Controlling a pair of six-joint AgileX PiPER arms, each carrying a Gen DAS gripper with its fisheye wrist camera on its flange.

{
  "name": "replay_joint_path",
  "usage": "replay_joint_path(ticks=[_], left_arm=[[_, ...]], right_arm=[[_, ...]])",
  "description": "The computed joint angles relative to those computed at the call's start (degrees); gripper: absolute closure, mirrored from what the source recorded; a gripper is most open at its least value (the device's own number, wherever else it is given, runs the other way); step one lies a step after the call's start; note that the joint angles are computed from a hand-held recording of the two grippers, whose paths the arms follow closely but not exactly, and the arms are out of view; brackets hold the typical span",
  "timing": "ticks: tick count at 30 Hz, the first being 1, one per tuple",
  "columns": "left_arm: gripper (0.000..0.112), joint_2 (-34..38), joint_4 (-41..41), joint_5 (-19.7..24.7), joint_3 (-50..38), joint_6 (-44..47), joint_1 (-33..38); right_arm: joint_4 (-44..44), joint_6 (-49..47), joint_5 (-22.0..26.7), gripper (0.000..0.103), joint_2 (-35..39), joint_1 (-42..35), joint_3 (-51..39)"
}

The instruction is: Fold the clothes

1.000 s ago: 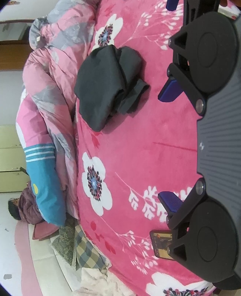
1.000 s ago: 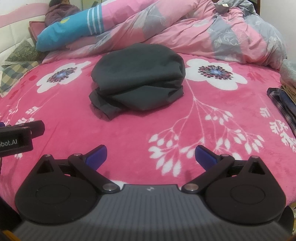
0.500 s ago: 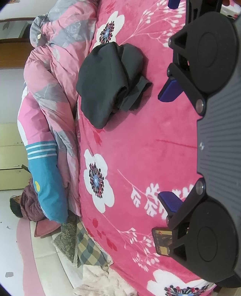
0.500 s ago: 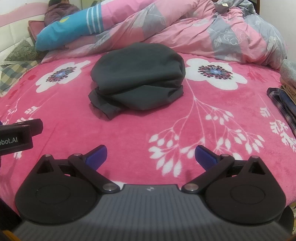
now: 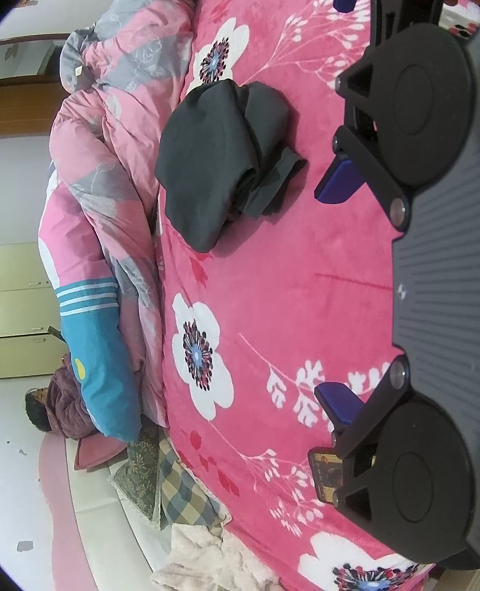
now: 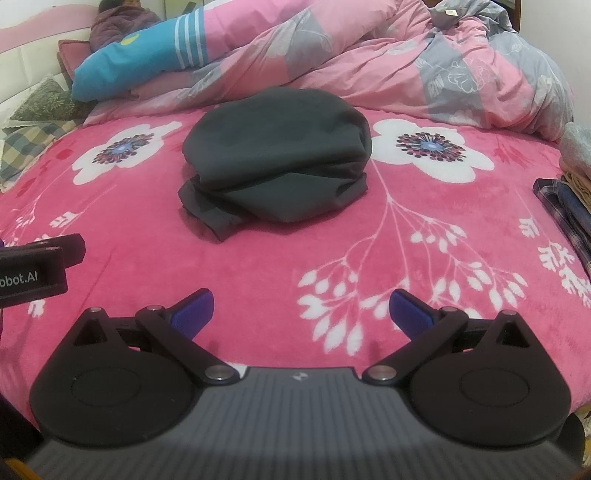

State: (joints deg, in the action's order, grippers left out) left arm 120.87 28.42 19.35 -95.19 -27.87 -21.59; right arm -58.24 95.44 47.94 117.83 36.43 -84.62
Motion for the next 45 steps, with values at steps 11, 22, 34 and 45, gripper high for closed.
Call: replay_joint_path(ticks=[11, 22, 34, 45], left_arm=[[0.009, -0.4, -3.1, -1.1, 0.4, 2.5, 0.7], [0.009, -0.1, -4.1, -0.4, -0.4, 3.7, 0.6], [0.009, 0.1, -6.4, 0.4, -1.1, 5.8, 0.6], [0.009, 0.4, -7.8, 1.0, -1.6, 7.5, 0.7]], right_arm=[[1.8, -1.9, 1.7, 0.001, 0.6, -0.1, -2.0], [4.0, -3.8, 4.2, 0.001, 1.5, -0.3, -4.0], [4.6, -5.6, 5.5, 0.001, 2.0, -0.2, -5.6], [4.7, -5.7, 5.6, 0.001, 2.0, -0.1, -5.6]])
